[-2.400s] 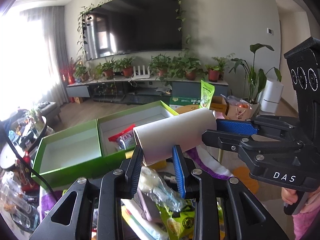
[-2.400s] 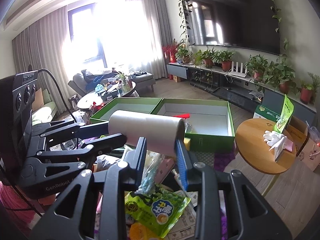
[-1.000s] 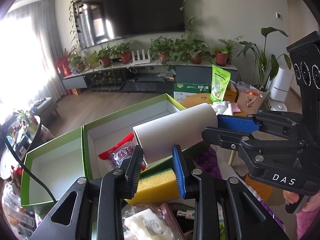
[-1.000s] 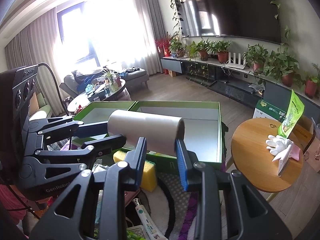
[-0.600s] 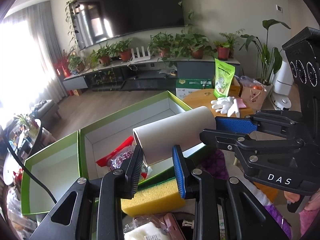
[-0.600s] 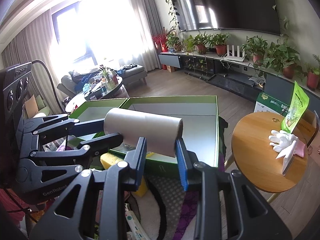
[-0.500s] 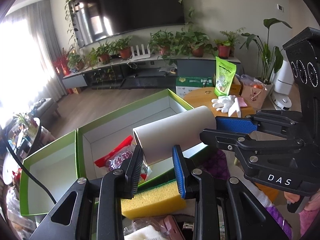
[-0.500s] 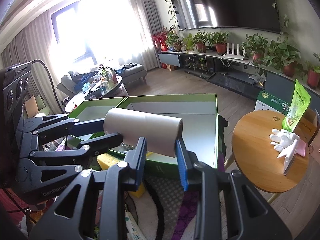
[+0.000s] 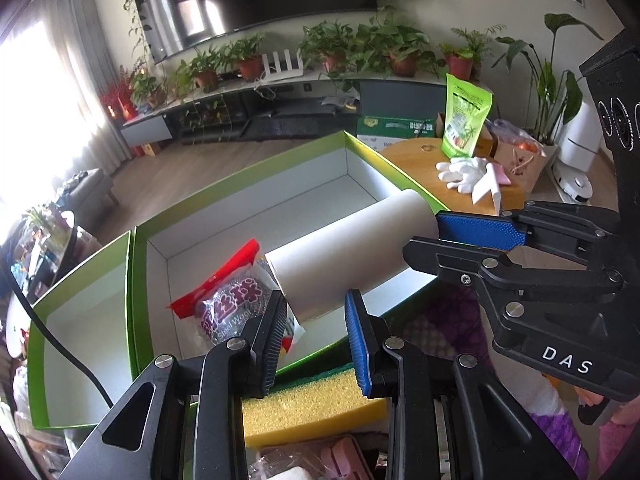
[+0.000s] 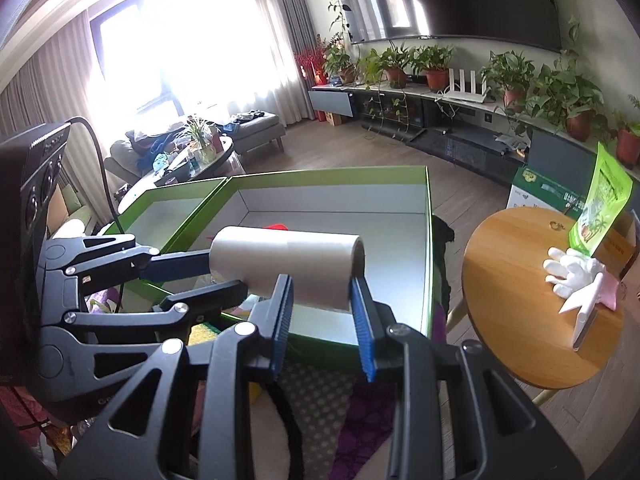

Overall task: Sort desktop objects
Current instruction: 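Lower the paper roll into the green box and open the left gripper, then withdraw the left gripper from the box back over the table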

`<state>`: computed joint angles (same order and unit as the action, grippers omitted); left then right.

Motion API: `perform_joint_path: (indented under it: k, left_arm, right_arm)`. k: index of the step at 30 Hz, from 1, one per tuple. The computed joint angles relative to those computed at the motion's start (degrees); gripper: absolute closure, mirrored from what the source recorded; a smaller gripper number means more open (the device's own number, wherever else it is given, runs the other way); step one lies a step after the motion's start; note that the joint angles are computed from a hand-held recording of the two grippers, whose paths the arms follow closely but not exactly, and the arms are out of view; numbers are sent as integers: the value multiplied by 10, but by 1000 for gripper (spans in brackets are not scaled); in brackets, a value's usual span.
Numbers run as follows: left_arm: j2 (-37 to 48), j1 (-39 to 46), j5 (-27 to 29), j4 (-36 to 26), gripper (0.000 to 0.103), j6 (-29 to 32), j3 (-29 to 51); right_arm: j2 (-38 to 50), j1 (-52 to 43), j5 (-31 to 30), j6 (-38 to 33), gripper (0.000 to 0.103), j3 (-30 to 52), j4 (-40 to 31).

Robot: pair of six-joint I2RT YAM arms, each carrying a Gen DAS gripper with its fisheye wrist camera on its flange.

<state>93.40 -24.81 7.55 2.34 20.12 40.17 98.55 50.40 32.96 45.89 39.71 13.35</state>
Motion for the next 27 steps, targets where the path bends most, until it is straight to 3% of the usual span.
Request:
perform_joint_path:
  k: [7,13,20,27]
  left_arm:
    - [-36,14,7,-19,74,-3,-4]
    - [-119,37,45,-42,74,1,-34]
    - [-274,85,104,-121,74,20,-74]
    - [-423,178,187,-231,74,73,-121]
  right_arm:
    - [-26,11,19,26,72,-2,-33]
    - [-46,73,63,43,72,50,-126]
    - [-51,167,140,64,72,141,-255]
    - [-8,250,193,159,71,232,-382]
